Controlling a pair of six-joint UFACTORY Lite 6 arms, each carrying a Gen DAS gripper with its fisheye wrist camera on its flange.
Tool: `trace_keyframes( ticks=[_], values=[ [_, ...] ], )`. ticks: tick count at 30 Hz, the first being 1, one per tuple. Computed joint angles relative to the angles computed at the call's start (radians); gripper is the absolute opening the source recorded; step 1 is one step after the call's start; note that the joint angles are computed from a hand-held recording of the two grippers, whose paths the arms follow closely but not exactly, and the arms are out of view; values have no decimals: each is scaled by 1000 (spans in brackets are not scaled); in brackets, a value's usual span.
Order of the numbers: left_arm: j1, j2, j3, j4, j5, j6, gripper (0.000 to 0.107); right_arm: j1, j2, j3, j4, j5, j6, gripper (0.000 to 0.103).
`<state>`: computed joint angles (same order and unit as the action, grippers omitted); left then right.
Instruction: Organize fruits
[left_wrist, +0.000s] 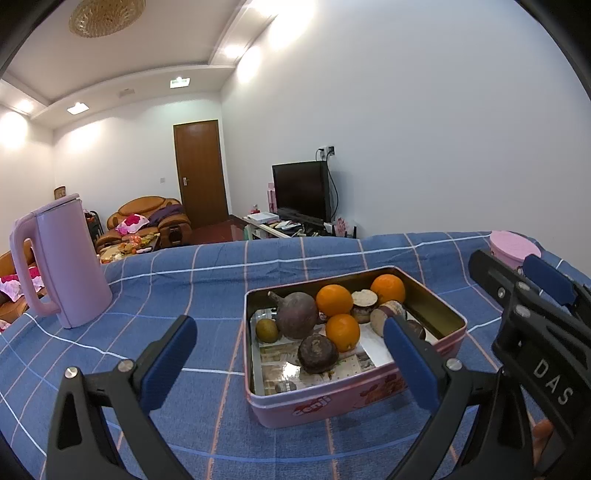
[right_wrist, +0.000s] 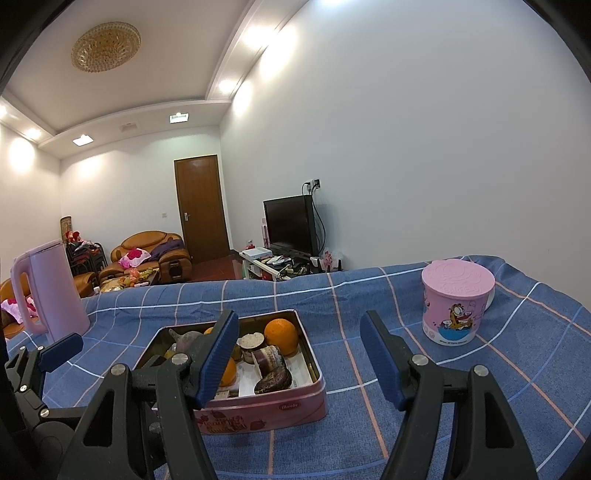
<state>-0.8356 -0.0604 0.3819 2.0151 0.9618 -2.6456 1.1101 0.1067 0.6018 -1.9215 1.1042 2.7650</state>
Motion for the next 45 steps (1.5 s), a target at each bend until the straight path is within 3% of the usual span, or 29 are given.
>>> trace_keyframes(
  ticks=[19, 27, 36, 45],
  values=[
    [18, 19, 8, 10, -13, -24, 103, 0, 1, 2, 2, -3, -3, 70],
    [60, 0, 14, 30, -84, -27, 103, -1, 0, 3, 2, -5, -5, 70],
    [65, -15, 14, 12, -100, -5, 103, 0, -1, 4, 4, -6, -6, 70],
    [53, -11, 24, -20, -71, 22, 103, 0, -3, 3, 5, -7, -7, 70]
  ],
)
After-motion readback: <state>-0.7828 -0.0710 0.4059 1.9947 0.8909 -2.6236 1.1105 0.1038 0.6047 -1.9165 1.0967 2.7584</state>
